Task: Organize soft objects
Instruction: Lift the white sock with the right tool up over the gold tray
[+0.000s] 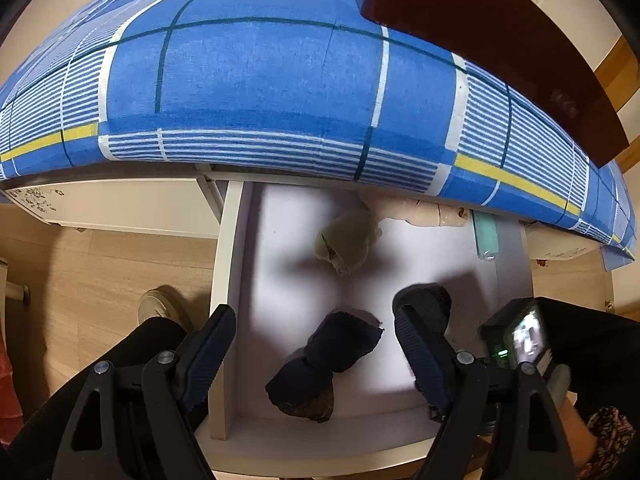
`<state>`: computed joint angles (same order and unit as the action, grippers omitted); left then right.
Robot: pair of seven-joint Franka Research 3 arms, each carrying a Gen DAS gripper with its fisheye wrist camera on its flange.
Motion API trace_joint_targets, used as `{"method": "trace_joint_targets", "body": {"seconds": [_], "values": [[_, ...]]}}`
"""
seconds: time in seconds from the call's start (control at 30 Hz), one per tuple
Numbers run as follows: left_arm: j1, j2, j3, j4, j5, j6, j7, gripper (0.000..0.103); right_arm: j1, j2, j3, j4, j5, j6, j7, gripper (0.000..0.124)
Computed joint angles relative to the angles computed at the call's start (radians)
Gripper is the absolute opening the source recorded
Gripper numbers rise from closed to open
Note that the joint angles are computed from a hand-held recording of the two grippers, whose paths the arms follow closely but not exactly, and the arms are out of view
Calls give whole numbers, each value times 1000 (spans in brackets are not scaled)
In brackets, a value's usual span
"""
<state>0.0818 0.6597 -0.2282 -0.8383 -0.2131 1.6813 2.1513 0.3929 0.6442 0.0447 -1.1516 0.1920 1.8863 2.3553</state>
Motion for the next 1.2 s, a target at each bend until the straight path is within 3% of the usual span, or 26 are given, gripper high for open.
{"method": "trace_joint_targets", "body": {"seconds": [0.3, 0.73, 1.0, 1.2], "values": [[1, 15, 0, 14, -1, -26, -7, 83, -10, -185, -11, -179, -20, 75, 9, 54], [3, -6, 4, -28, 5, -9, -1, 83, -12, -319, -19, -136, -136, 25, 41, 54], [0, 0, 5, -19, 10, -17, -5, 83, -13, -320, -32, 49, -246, -89, 31, 54], [1, 7, 3, -6, 9, -26, -10, 83, -27, -231, -59, 303, -286, -182, 11, 54]]}}
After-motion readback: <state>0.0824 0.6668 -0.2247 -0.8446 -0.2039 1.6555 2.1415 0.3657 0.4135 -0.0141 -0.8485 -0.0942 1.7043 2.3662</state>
